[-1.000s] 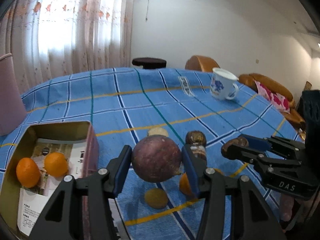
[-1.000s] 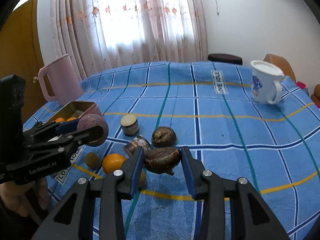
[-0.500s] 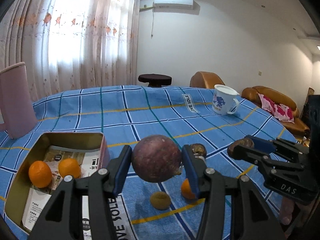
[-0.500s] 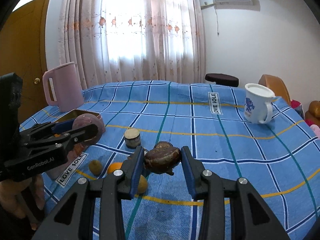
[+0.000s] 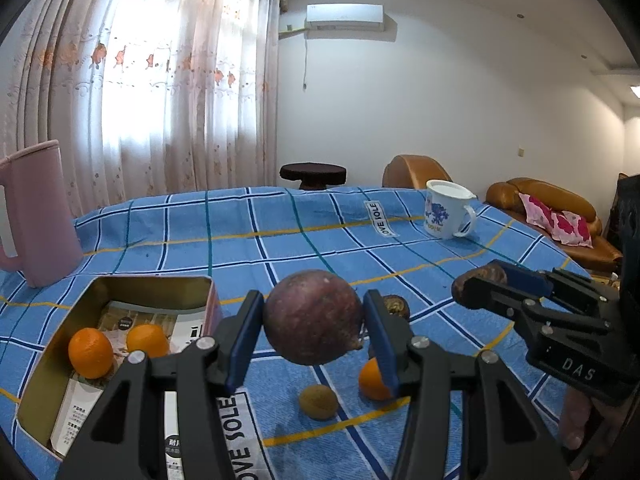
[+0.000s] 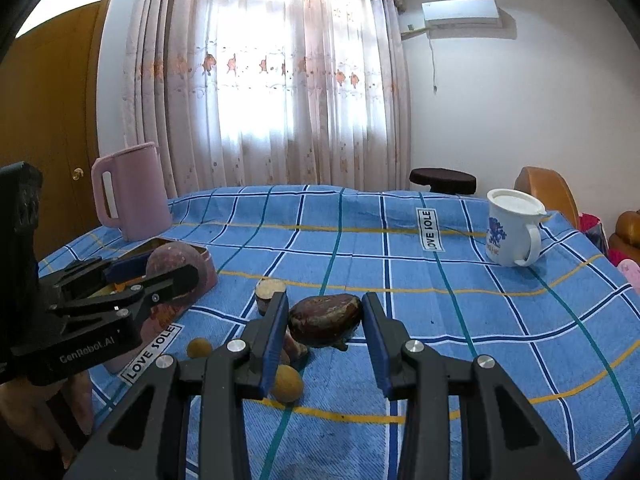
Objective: Organize fruits
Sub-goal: 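Carry passion fruit and chestnut over the tin box and open both tools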
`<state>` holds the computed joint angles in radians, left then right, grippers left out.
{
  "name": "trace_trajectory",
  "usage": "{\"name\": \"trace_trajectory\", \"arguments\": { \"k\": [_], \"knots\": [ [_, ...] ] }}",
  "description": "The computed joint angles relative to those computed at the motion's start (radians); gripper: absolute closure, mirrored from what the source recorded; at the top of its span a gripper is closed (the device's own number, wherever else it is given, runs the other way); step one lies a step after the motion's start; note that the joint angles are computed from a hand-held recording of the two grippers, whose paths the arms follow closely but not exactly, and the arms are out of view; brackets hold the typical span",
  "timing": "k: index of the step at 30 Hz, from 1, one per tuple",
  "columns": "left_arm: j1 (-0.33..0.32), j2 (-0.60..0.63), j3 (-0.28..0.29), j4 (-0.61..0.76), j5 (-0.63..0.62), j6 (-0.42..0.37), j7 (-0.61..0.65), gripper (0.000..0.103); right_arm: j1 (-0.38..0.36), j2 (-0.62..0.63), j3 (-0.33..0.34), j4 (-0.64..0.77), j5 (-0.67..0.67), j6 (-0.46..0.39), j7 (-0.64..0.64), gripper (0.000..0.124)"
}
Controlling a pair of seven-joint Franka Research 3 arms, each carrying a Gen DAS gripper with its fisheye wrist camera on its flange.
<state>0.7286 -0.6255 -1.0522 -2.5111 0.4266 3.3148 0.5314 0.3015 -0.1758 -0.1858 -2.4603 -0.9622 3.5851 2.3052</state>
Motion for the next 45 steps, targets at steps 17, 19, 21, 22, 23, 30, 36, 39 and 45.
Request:
{"name": "trace_trajectory", "arguments": {
  "k": [17, 19, 21, 22, 23, 30, 36, 39, 45],
  "knots": [
    [0.002, -0.096, 0.007, -0.030, -0.016, 0.009, -0.025, 0.050, -0.004, -0.004, 0.046, -0.050, 0.213, 0.054, -0.188, 0.084],
    [0.002, -0.105, 0.010, -0.032, -0.016, 0.007, -0.028, 0.050, 0.001, -0.002, 0.044, -0.046, 0.212, 0.052, -0.190, 0.084],
    [-0.001, -0.111, 0.017, -0.037, -0.015, 0.004, -0.030, 0.050, 0.005, 0.000, 0.046, -0.044, 0.215, 0.052, -0.195, 0.084],
    [-0.002, -0.112, 0.018, -0.037, -0.014, 0.002, -0.031, 0.050, 0.007, 0.002, 0.047, -0.042, 0.215, 0.053, -0.196, 0.084],
    [-0.004, -0.113, 0.021, -0.039, -0.013, 0.001, -0.032, 0.050, 0.008, 0.003, 0.048, -0.040, 0.217, 0.052, -0.197, 0.084],
    [-0.024, -0.116, 0.051, -0.056, -0.007, -0.009, -0.043, 0.050, 0.015, 0.010, 0.054, -0.024, 0.208, 0.050, -0.195, 0.084],
    [-0.049, -0.118, 0.087, -0.074, 0.002, -0.014, -0.046, 0.050, 0.029, 0.015, 0.058, 0.007, 0.171, 0.038, -0.169, 0.084],
    [-0.069, -0.119, 0.118, -0.090, 0.003, -0.021, -0.044, 0.050, 0.041, 0.024, 0.055, 0.037, 0.123, 0.027, -0.132, 0.084],
    [-0.101, -0.131, 0.181, -0.125, 0.006, -0.044, -0.045, 0.050, 0.054, 0.054, 0.067, 0.122, 0.001, 0.012, -0.027, 0.084]
  ]
}}
